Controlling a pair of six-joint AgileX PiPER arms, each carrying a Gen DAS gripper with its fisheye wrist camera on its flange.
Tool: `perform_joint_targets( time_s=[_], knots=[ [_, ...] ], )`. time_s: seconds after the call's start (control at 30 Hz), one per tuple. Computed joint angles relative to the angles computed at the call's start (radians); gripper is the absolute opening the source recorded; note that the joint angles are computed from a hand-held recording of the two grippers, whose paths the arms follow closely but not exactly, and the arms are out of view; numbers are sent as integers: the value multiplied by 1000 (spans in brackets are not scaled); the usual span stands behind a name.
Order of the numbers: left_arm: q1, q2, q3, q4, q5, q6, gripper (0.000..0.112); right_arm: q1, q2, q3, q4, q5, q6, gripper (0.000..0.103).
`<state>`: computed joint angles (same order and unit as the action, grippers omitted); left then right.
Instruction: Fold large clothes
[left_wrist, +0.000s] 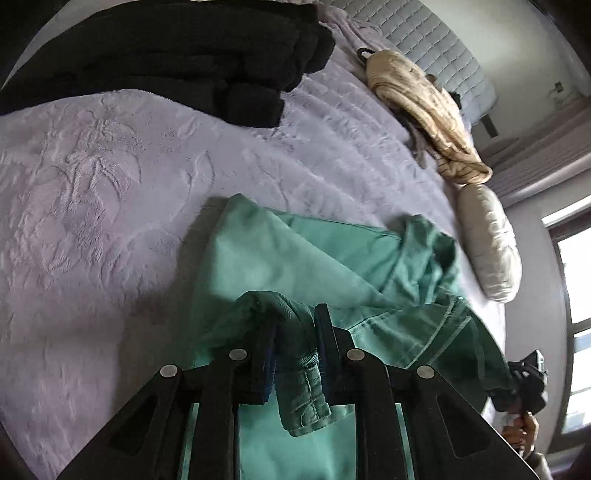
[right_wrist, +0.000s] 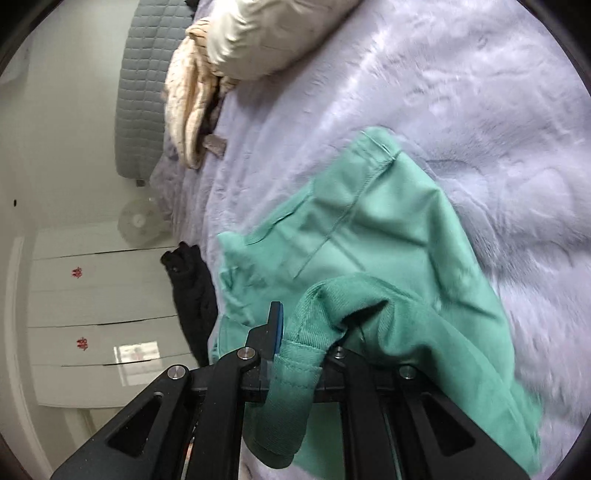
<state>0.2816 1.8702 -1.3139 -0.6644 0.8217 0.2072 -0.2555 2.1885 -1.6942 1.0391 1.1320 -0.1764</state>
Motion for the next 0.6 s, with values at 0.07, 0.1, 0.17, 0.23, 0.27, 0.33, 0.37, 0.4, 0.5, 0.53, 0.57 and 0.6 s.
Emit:
perform_joint_targets(
  time_s=[0.07,0.1,0.17,0.23,0.27,0.33,0.37,0.4,0.5,0.53,0.57,0.6],
  knots=[
    [-2,12,-8,14,-4,-11,21,1,32,-20,-5,-13,11,10],
    [1,18,-20,19,9,-18,23,0,46,-34,-6,-8,11,13],
    [2,11,-35,45,28,-45,50,-4,66,-58,-1,8,15,14],
    [-12,-57,-14,143,-30,-134,86,-13,69,-67,27,21,18,17],
    [-15,-90,5,163,-69,-143,86,-14,69,-70,45,26,16,25],
    [-4,-131,-5,160,-64,-112,86,-27,49,-44,116,28,-33,63],
    [-5,-145,-10,176,-58,-125,86,-34,33,-24,154,27,-64,85],
    [-7,-153,-13,180,-50,-119,86,-38,16,-9,183,21,-89,86],
    [-47,-168,-12,226,-45,-92,86,-36,-34,-29,126,6,-105,82],
    [-68,-171,-4,250,-59,-87,86,-29,-48,-39,83,-1,-99,78],
    [-89,-168,-1,272,-71,-90,86,-19,-53,-54,42,-1,-91,63],
    [-125,-154,2,314,-92,-109,86,-4,-53,-78,-17,2,-76,44]
  ],
)
